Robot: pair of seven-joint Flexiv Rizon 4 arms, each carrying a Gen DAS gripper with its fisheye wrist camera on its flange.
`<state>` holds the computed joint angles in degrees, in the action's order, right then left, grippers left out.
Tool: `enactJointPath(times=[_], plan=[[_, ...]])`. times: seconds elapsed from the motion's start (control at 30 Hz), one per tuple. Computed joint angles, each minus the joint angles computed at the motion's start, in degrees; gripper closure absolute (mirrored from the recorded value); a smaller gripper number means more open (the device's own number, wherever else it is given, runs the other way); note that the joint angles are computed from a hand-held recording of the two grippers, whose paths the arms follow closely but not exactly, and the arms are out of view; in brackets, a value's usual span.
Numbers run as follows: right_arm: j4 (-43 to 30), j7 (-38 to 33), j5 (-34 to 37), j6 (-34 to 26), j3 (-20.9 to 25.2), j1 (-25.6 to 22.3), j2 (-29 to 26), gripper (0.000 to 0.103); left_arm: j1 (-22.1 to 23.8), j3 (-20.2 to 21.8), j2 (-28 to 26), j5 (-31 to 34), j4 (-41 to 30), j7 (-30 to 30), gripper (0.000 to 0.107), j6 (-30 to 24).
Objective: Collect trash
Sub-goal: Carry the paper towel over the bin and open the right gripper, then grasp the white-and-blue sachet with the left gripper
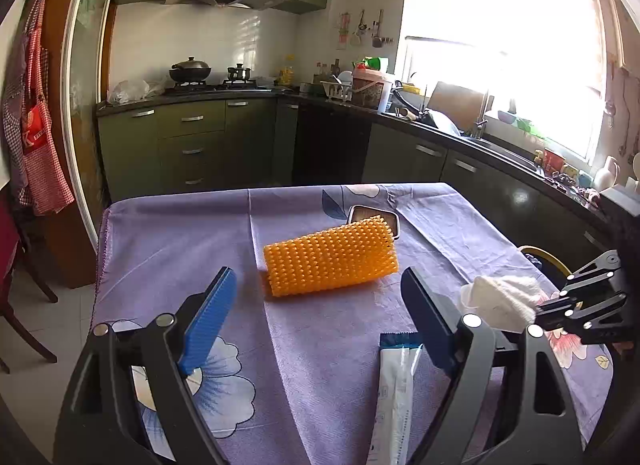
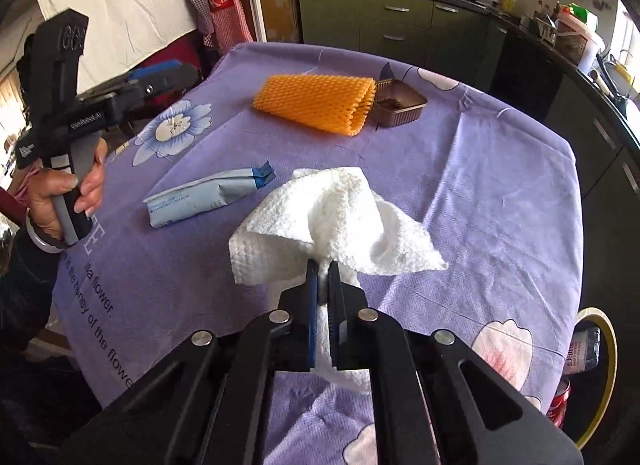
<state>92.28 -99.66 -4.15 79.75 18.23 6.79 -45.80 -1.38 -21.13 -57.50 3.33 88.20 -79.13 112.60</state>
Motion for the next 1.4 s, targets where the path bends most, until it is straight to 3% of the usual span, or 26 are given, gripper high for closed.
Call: enactJointPath(times=[0.17,0.3,0.47,0.57,0.7,0.93,0.97,1.0,1.07,1.13,1.2,1.3,1.4], plan=[[6.07,1.51,0.98,5.78,-0.98,-0.87,5.77,0.098,-0.2,0.31,-0.01,-0.03,-0.1,0.06,0.027,0.03],[10.88,5.66,-0.13,10.25,-5.62,0.44,10.35,0.098,-0.23,0.35,0.04,-0.12,-0.05,-0.01,0.027,0.07],[15.65,14.8,-1.74,12.62,-17.28,4.63,14.41,0.098,0.07,-0.1,-0.15,0.35,-0.16,0.1,0.027,0.09],[16.55,21.17,-2.74,11.9,-25.7,7.18,14.05,0.097,-0.18,0.13,-0.24,0.4,-0.24,0.22,0.027,0.2],[15.2,27.49,-3.73,9.08,-30.12,5.33,11.18,0.097,-0.49,0.4,-0.42,0.16,-0.57,0.58,0.027,-0.37],[8.32,34.38,-6.14,2.54,-28.67,-2.08,3.47,0.095,-1.08,0.79,-0.4,-0.56,-0.67,1.33,0.027,-1.1],[7.16,35.0,-6.6,1.53,-28.08,-3.16,2.48,0.09,-1.1,0.76,-0.4,-0.61,-0.76,1.47,0.027,-1.25],[5.8,35.13,-6.98,0.28,-26.96,-4.57,1.47,0.075,-1.04,0.64,-0.45,-0.58,-0.78,1.63,0.027,-1.34],[4.42,37.15,-8.24,-1.24,-28.16,-4.52,-0.04,0.056,-1.12,0.61,-0.46,-0.61,-0.73,1.89,0.027,-1.4],[4.1,39.27,-8.83,-1.65,-28.67,-4.67,-0.55,0.055,-1.47,0.92,-0.36,-0.89,-0.7,2.12,0.027,-1.4],[6.13,40.86,-8.51,0.95,-28.16,-4.94,0.66,0.055,-1.69,1.08,-0.35,-1.09,-0.79,2.32,0.027,-1.42],[13.4,42.74,-9.17,8.47,-30.91,-0.8,4.35,0.054,-1.32,0.43,-0.47,-0.91,-0.86,2.7,0.027,-1.95],[19.61,41.79,-8.91,13.86,-30.76,1.76,7.65,0.048,-0.84,-0.55,-0.6,-0.48,-0.98,3.6,0.026,-3.3]])
